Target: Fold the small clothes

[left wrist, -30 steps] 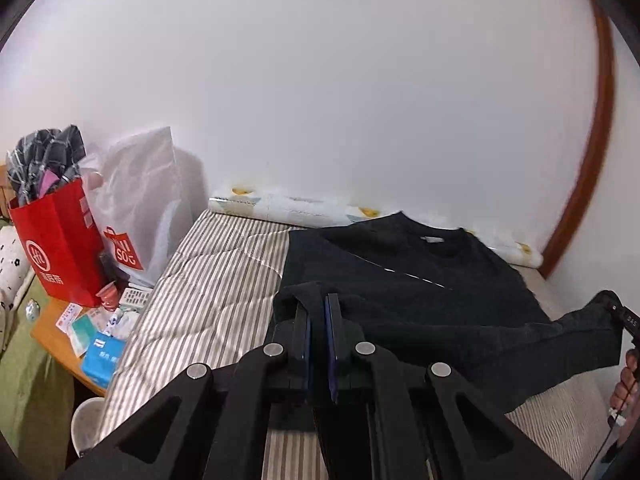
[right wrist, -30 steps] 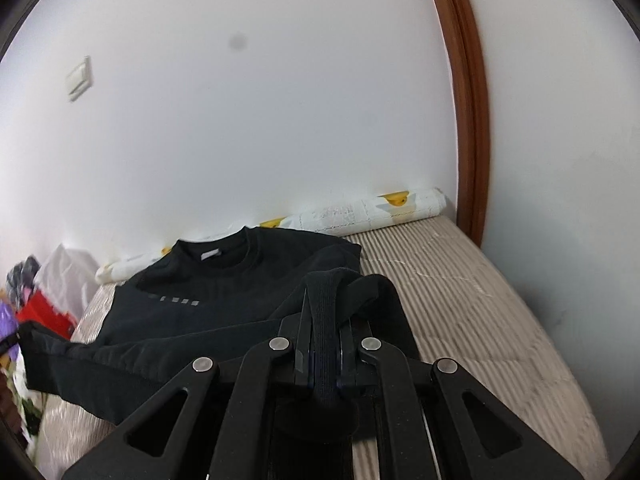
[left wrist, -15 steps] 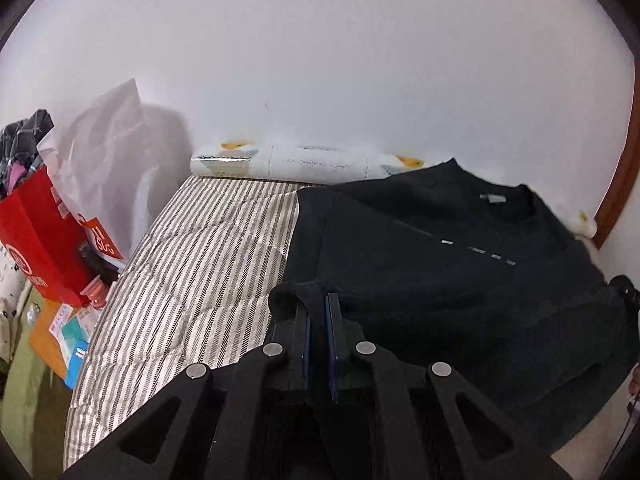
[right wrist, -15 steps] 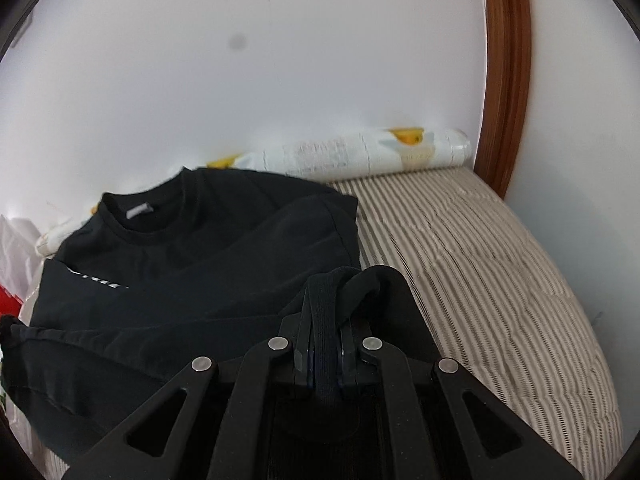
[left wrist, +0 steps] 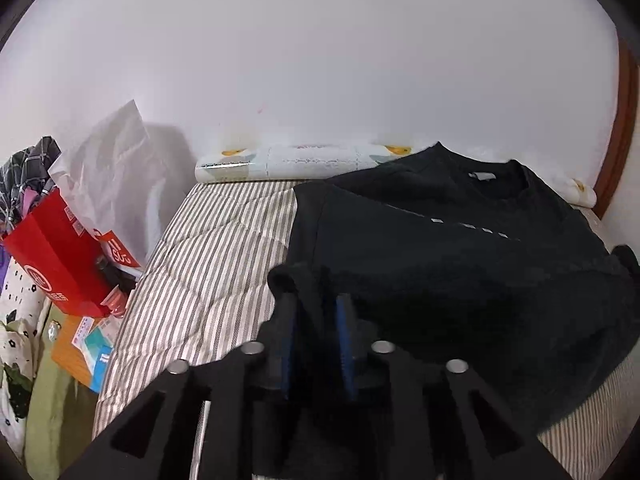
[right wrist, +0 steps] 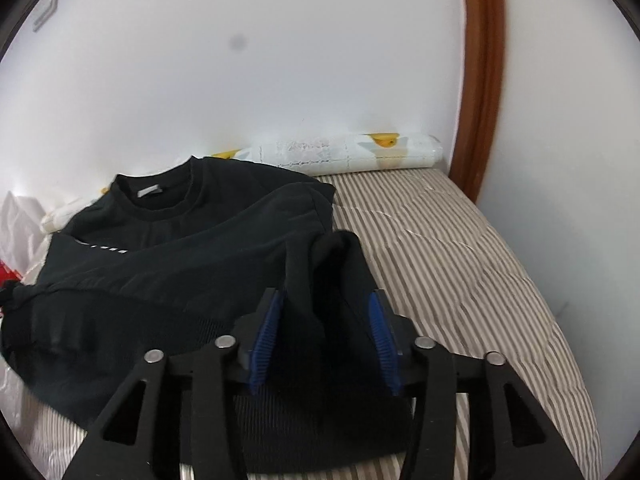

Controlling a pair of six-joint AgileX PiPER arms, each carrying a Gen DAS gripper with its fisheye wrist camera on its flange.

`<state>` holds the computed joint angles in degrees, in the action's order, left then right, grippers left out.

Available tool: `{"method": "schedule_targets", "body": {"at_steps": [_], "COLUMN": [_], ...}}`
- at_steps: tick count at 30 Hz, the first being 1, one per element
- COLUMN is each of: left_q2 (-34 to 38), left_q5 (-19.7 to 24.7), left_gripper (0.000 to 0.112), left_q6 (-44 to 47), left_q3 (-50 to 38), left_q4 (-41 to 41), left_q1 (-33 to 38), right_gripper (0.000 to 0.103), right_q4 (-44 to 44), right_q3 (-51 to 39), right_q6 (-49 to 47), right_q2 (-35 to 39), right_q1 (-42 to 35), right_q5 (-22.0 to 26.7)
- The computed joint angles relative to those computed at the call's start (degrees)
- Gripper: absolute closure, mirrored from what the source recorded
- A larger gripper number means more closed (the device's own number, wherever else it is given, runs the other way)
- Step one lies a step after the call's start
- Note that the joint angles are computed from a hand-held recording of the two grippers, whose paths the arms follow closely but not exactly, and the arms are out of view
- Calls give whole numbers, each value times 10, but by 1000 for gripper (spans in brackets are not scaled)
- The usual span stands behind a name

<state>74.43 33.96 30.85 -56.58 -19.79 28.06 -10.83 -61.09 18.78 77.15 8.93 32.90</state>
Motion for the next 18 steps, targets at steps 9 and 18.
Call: {"method": "schedule_targets", "body": {"at_steps": [9,18], "left_q2": [-80,-40], "left_q5": [152,287], "left_gripper": [64,60], "left_q6": [179,305], "left_q3": [57,112], "left_q4": [-149,-230], "left_q1": [138,289], "right_gripper": [44,44], "right_q4": [70,341], "right_q3": [96,166], "right_q6": [-72,-287], "right_q2": [-118,-135], "right_q1": [-42,-197], "right_q5": [53,79]}}
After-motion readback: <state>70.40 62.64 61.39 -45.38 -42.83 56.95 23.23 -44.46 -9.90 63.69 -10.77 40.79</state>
